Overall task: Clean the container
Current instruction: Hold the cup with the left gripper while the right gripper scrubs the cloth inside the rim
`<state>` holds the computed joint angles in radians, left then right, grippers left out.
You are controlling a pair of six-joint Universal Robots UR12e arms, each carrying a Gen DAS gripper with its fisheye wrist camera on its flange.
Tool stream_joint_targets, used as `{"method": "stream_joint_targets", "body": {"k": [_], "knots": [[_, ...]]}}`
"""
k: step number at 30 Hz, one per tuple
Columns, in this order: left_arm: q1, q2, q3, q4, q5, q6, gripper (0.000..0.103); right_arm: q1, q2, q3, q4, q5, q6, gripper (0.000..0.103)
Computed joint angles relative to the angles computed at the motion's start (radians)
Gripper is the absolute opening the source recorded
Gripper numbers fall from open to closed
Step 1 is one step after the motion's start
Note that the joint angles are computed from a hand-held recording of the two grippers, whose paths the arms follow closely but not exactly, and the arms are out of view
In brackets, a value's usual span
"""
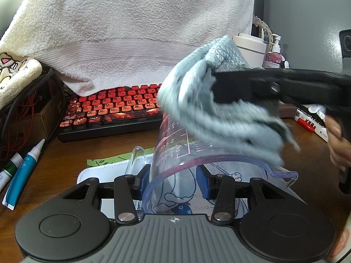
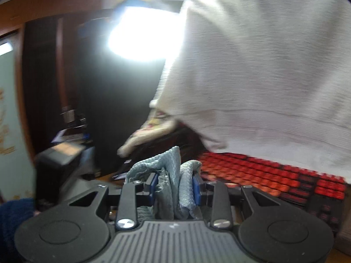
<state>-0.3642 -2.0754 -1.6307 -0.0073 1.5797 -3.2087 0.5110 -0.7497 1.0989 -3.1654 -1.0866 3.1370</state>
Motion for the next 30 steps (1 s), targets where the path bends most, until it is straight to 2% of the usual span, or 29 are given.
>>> {"method": "stream_joint_targets", "body": {"k": [4, 6, 10, 13, 15, 17, 21, 24, 27, 30], "knots": [[-0.001, 0.000, 0.001, -0.001, 0.001, 0.000, 0.044, 0.001, 0.001, -0.006, 0.017, 0.063, -0.036, 0.031], [-0.001, 0.000, 0.001, -0.001, 0.002, 0.000, 0.044, 0.001, 0.001, -0.009, 0.026, 0.047, -0.026, 0.031], [0.001, -0.001, 0.001, -0.001, 0.000, 0.001, 0.044, 0.003, 0.000, -0.003, 0.004, -0.073, 0.038, 0.031], [0.002, -0.001, 0.002, -0.001, -0.001, 0.001, 0.044, -0.001, 0.002, 0.000, -0.011, -0.123, 0.105, 0.031], [0.002, -0.001, 0.002, -0.001, -0.002, 0.000, 0.044, -0.003, 0.003, -0.001, -0.011, -0.113, 0.128, 0.031], [0.002, -0.001, 0.002, -0.001, -0.003, 0.000, 0.044, 0.000, 0.004, -0.003, -0.006, -0.105, 0.109, 0.031], [0.002, -0.001, 0.002, -0.002, -0.002, -0.001, 0.044, -0.005, 0.006, -0.009, 0.007, 0.021, 0.048, 0.031], [0.001, 0.000, 0.002, -0.002, -0.001, -0.001, 0.044, -0.004, 0.006, -0.012, 0.021, 0.077, -0.004, 0.031], [0.001, 0.000, 0.002, -0.002, -0.001, 0.000, 0.044, 0.000, 0.004, -0.014, 0.027, 0.038, 0.005, 0.031], [0.001, 0.000, 0.002, -0.002, -0.001, 0.001, 0.044, 0.004, 0.000, -0.004, 0.009, -0.069, 0.049, 0.031]]}}
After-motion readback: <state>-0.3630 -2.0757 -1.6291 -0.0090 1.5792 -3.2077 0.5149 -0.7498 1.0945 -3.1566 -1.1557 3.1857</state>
